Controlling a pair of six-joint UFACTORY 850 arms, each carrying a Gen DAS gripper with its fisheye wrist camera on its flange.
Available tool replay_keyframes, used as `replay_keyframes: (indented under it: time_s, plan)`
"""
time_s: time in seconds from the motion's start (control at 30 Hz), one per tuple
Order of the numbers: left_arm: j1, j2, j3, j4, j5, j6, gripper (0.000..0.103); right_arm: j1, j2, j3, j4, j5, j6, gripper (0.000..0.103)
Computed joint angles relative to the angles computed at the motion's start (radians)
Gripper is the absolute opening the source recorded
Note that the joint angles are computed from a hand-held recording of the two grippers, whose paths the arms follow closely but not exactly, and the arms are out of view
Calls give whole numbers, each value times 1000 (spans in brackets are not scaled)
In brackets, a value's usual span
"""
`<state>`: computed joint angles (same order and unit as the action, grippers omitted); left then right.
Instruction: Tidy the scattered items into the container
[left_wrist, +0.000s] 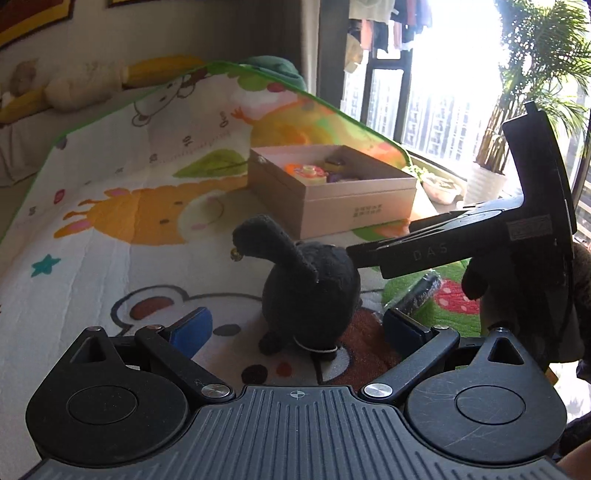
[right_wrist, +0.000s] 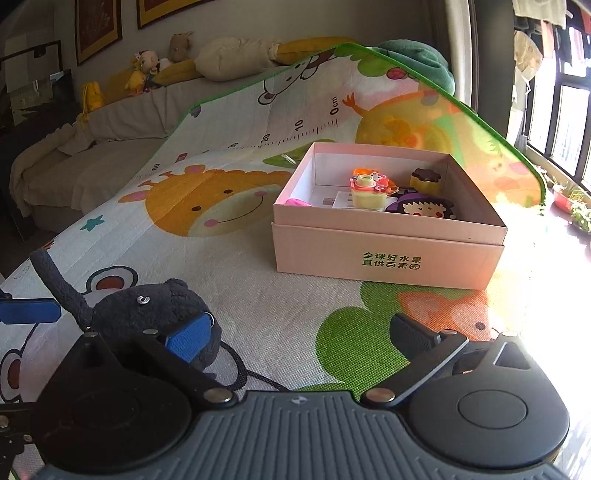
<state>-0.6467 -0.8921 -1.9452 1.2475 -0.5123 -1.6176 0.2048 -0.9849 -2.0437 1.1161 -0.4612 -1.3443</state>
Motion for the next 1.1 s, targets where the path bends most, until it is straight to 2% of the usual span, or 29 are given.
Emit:
replay_keyframes:
  time_s: [0.1,0.17,0.23,0.3,0.37,0.47,0.63,0.73,0.8,1.0,1.1]
  plan:
    - [11,-67,-98,-69,11,135,101,-16,44,69,109,27,-95,103]
    - [15,-98,-144,-102,18,210,100,-32,91,146,249,52,-224,103]
    - [19,-116,-168,-150,33,288,95,-48,132,218,361,60,-343,103]
    - [20,-126,-181,-183,26,343,77,-59,160,270,416,67,-416,103]
    - [25,-120,-171,-196,31,368,73,-64,177,311,429,78,-463,103]
    - [30,-95,-136,-204,44,445,71,-59,186,344,410,86,-506,103]
    - [41,-57,-86,-209,33,628,75,-46,173,333,304,34,-422,103]
    - [46,-39,-61,-172,9,608,82,-32,165,327,274,38,-411,103]
    - [48,-25,-38,-131,-4,535,90,-24,161,324,260,50,-408,103]
    - [46,25,42,-70,36,321,94,-19,145,299,218,55,-359,103]
    - [31,60,91,26,52,161,97,-19,145,302,229,60,-369,103]
